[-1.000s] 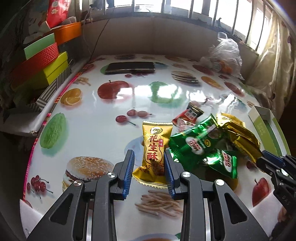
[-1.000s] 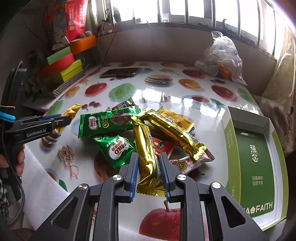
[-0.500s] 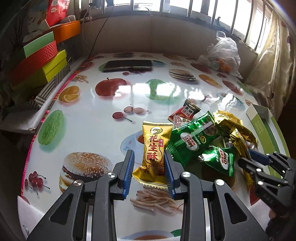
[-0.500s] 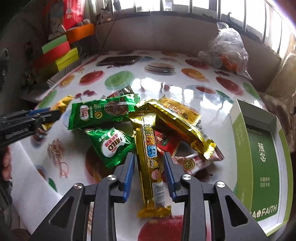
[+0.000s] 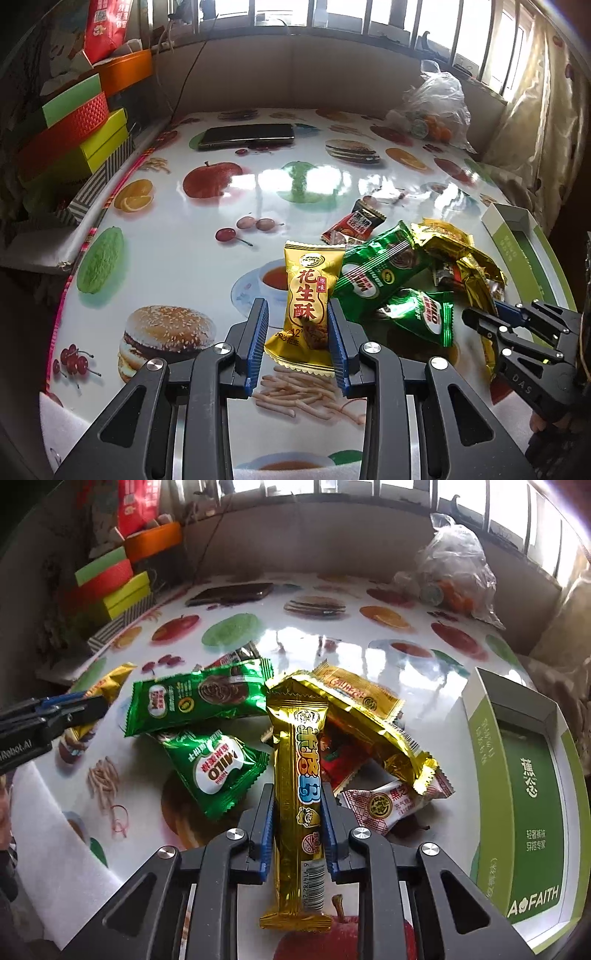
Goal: Organize snacks
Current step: 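Lift both held snacks and carry them over the green box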
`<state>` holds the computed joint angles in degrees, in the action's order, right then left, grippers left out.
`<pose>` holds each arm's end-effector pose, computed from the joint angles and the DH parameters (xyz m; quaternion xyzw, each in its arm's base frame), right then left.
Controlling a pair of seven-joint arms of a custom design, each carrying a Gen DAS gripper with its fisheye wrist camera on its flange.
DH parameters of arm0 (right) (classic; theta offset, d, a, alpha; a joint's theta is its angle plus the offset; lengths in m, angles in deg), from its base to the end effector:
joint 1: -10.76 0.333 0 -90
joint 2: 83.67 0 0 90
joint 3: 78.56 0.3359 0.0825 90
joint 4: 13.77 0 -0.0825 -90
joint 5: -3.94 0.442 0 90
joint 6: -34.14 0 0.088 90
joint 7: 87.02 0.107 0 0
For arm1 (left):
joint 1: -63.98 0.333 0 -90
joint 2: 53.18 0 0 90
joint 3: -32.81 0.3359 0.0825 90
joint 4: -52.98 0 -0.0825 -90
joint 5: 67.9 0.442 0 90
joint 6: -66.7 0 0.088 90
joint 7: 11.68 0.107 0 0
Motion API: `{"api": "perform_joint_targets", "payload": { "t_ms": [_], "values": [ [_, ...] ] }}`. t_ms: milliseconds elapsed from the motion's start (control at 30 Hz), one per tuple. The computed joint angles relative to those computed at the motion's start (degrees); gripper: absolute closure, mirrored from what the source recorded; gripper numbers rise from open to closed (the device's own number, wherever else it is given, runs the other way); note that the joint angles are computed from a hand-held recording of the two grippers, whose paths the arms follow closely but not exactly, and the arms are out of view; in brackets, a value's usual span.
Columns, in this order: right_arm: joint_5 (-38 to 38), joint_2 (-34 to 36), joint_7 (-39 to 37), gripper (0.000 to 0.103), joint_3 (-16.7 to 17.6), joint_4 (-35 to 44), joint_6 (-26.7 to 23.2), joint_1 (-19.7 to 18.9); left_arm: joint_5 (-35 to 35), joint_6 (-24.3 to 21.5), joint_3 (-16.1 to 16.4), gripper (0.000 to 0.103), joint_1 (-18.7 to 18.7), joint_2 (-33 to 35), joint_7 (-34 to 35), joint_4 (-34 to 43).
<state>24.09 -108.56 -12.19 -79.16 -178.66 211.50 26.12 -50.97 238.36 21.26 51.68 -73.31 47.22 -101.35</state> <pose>0.4054 0.0776 0.3518 -0.7257 0.6081 -0.1771 0.2686 0.4218 -0.2074 0.3895 -0.6120 0.7209 -0.2645 0.1891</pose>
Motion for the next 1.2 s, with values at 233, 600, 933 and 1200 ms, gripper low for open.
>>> {"api": "perform_joint_targets", "payload": {
  "t_ms": [233,600,933,1200],
  "values": [
    [0.8,-5.6,0.2,0.082,-0.9,-1.8,-1.6,0.1,-1.1,-0.2,0.3,0.070,-2.4,-1.8,0.8,0.1],
    [-0.7,-14.6,2.5,0.082,0.3,-3.5,-4.9,-4.7,-1.2,-0.8,-1.5,0.070,-5.7,-1.1,2.3,3.7],
    [-3.7,-20.4,5.3,0.081,1.3,-5.2,-8.5,-12.4,-5.7,0.4,-0.7,0.070,-12.2,4.3,7.6,9.2],
    [-5.7,-22.9,5.8,0.081,0.4,-6.1,-10.4,-17.2,-8.2,0.5,-2.1,0.070,-14.1,8.7,10.6,13.5]
  ]
}}
